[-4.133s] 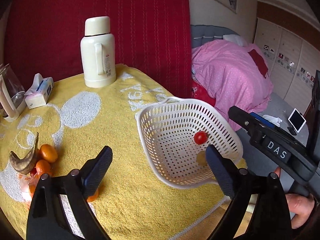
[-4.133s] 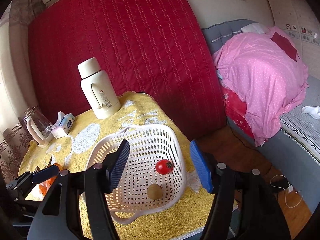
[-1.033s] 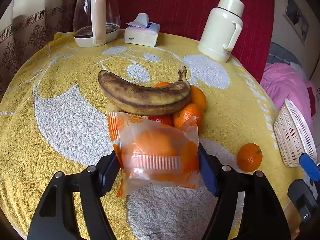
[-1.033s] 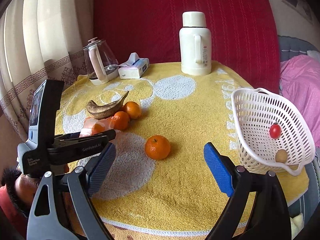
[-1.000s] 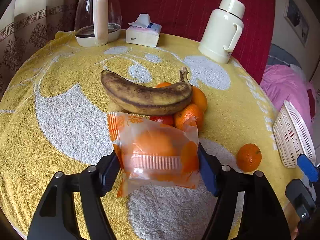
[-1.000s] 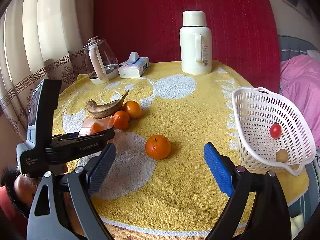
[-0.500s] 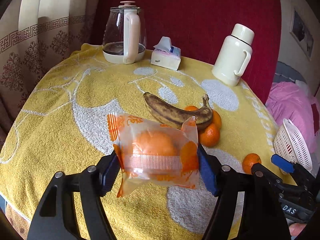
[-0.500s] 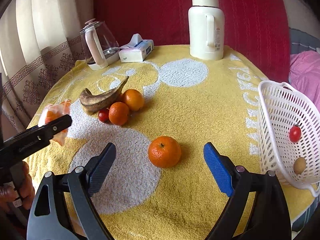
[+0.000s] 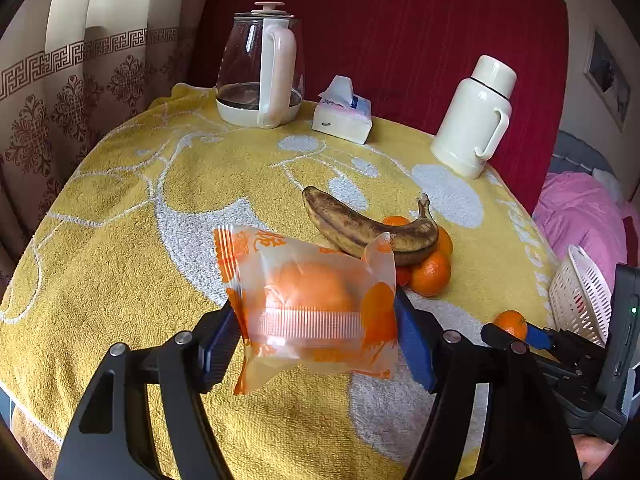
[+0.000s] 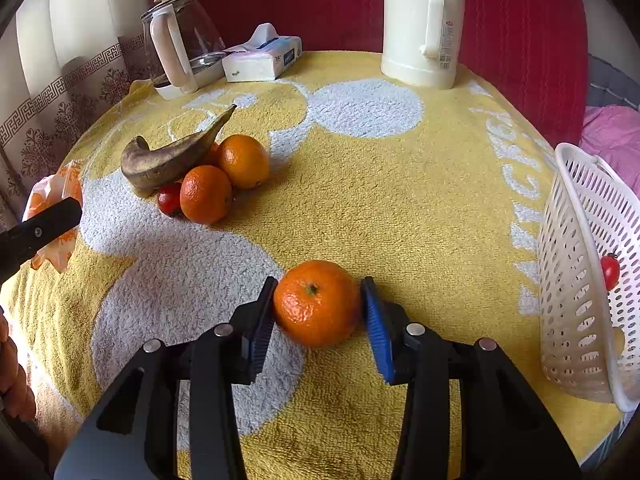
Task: Organize fruits
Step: 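Grasp a large tangerine with the right tool while the left tool holds the bag, then carry the tangerine into the white basket with the right tool and open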
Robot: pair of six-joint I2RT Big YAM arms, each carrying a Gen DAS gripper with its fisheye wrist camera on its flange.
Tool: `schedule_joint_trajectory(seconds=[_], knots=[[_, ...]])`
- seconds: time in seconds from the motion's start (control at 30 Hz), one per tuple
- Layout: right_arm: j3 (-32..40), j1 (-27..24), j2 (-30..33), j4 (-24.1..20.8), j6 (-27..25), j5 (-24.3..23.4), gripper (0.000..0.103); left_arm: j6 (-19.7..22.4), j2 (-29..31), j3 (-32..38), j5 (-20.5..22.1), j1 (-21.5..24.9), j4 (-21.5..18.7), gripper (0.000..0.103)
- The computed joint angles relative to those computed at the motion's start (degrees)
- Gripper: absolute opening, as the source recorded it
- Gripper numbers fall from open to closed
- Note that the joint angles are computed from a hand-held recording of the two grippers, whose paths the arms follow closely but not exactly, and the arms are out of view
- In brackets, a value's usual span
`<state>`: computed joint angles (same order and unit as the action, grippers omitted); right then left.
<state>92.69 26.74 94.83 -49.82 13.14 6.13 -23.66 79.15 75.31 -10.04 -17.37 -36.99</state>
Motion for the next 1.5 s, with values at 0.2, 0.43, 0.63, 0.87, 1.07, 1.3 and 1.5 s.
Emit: schedule_joint_trajectory(seconds=[0.2,0.43,0.63,0.87,1.07,1.3,1.5], knots=[[-0.76,0.04,-0.75,0.35,-0.22,-0.35,0.041,0.21,-0.07,-0.01,-0.16,-0.04,0.05,0.07],[-1.93,0.38,-2.93,2.33,-0.3,-1.18,0.041,0.53,-0.28,0.05,-0.45,-0.37,0.15,0.07],[-2.9,0.32,-5.27,4.16,0.17,-1.01,0.041,0.51,-0.65,0.05,-1.04,-0.78,0.07,0.07],[-4.63,-0.42,-8.61,6.98,0.45,1.01,0.041,0.65,-1.06,0.35,-1.65,-1.35,0.06,0.07],[-6.11,-2.07,-11.03,8.26,1.59,2.46,0.041,0.69,-1.27,0.56,-2.13,-1.97,-0.01,0.07],[-8.44,-4.78,-13.73,9.38,3.21,4.49,0.041,0.99,-1.51,0.86,-2.86,-2.81,-0.19,0.07],[-10.62,-8.15,-15.81,9.52,5.31,6.11,0.041,1.2,-1.52,1.21,-3.4,-3.58,-0.36,0.07]])
